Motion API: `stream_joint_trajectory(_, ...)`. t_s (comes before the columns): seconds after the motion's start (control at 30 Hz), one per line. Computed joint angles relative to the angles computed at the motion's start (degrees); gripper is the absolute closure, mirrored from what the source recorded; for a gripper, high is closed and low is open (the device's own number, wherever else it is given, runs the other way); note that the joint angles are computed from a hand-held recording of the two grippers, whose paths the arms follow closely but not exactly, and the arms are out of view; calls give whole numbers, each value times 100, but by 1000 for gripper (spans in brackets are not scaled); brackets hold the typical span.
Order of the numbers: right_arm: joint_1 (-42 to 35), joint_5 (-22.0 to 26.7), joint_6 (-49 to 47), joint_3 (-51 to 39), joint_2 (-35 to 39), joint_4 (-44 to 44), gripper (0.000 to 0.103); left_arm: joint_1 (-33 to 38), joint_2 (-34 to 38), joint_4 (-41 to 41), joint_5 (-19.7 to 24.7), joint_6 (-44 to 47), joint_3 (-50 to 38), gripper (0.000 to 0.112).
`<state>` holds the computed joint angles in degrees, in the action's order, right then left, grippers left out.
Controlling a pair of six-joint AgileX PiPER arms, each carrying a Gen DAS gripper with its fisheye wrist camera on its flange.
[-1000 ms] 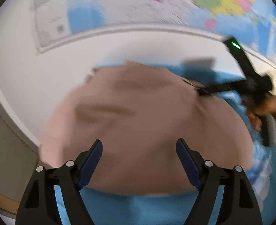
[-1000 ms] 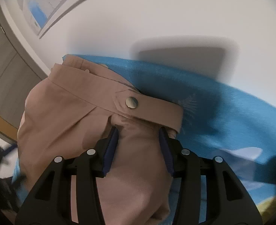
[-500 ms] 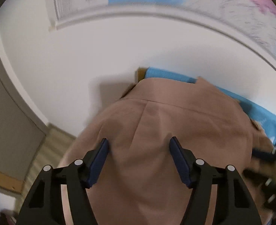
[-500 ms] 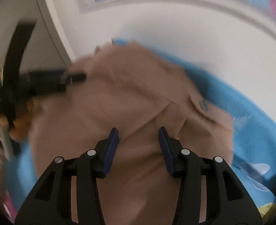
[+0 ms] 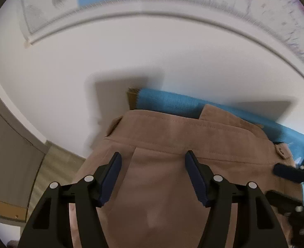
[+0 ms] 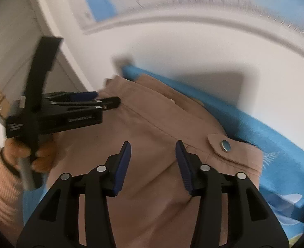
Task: Fold large clothes
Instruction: 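Press and smooth the pink bundle flat with both tools' fingers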
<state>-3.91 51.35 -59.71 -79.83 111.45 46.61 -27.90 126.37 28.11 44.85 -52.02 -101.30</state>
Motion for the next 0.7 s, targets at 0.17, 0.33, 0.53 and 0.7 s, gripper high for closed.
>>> stream_joint_trajectory(0.17,175,-187,664,-403,497,-289,80,-61,338,38,427,149,-516,50)
stream_joint_trajectory(0.33,-70,-308,72,270,-90,-97,66,-207,-480,880,-179,-887,619,50)
stream_joint_trajectory(0.53,-656,357,-2009,1653,-1170,544,62,-408,-2139,2405,-1275,-2727,3227,50)
stream_joint_trajectory(0.7,-978,342,-3232,2819,-1876,364,64,-496,-2550,3201,-1739,-4051,4515,69)
